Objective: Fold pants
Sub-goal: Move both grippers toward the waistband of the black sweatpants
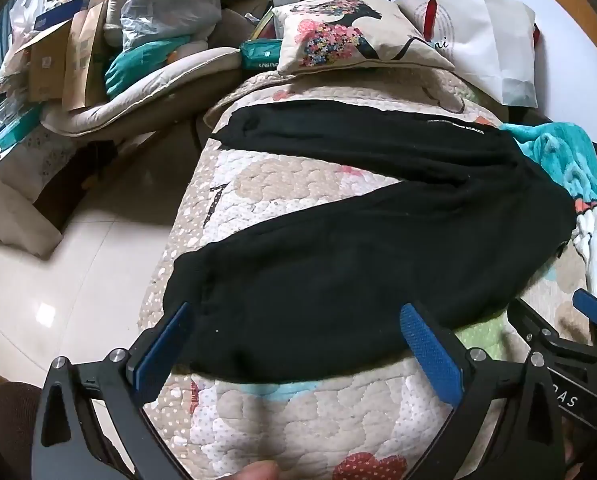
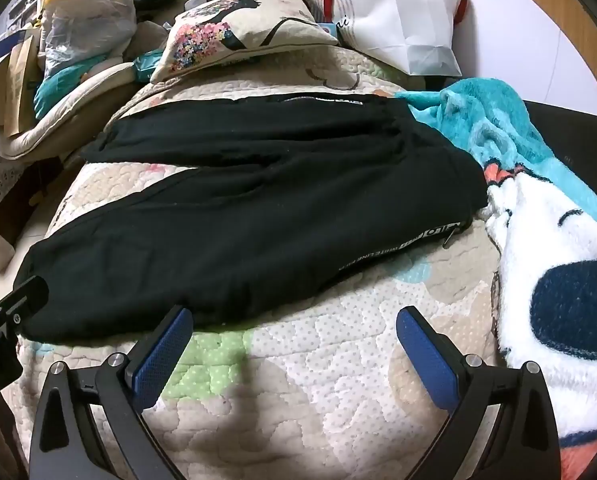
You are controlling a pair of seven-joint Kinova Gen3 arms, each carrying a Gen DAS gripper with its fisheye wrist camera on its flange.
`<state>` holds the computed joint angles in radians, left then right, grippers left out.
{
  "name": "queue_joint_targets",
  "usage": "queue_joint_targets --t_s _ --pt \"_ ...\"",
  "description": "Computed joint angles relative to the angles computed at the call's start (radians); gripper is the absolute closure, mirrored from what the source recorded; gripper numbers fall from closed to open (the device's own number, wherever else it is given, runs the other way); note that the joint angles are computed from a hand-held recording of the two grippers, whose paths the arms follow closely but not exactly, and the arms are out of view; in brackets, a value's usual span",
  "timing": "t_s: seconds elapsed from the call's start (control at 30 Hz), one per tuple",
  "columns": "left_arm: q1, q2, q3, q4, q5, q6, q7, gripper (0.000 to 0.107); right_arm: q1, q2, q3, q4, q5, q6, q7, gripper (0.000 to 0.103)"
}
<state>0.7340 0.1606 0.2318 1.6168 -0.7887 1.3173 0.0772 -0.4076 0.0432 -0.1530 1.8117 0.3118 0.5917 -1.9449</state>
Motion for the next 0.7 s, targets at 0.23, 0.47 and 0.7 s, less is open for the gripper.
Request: queue_joint_targets --t_s 0.23,0.47,0.7 --pt "0.007 0.021 -0.003 -0.023 0.005 0.006 -0.025 0.005 0.003 0.001 0.002 0.004 -0.003 -0.007 0.002 0.000" --pt "0.005 0.015 -0.010 -0.012 0.018 -0.007 -0.029 0.005 -0.009 -0.005 -0.003 -0.009 -0.006 0.013 0.002 0.000" --pt "0.005 0.021 -0.009 -0.002 0.017 -0.015 -0.023 0.005 0.003 0.001 0.002 0.009 -0.014 -0.009 0.012 0.000"
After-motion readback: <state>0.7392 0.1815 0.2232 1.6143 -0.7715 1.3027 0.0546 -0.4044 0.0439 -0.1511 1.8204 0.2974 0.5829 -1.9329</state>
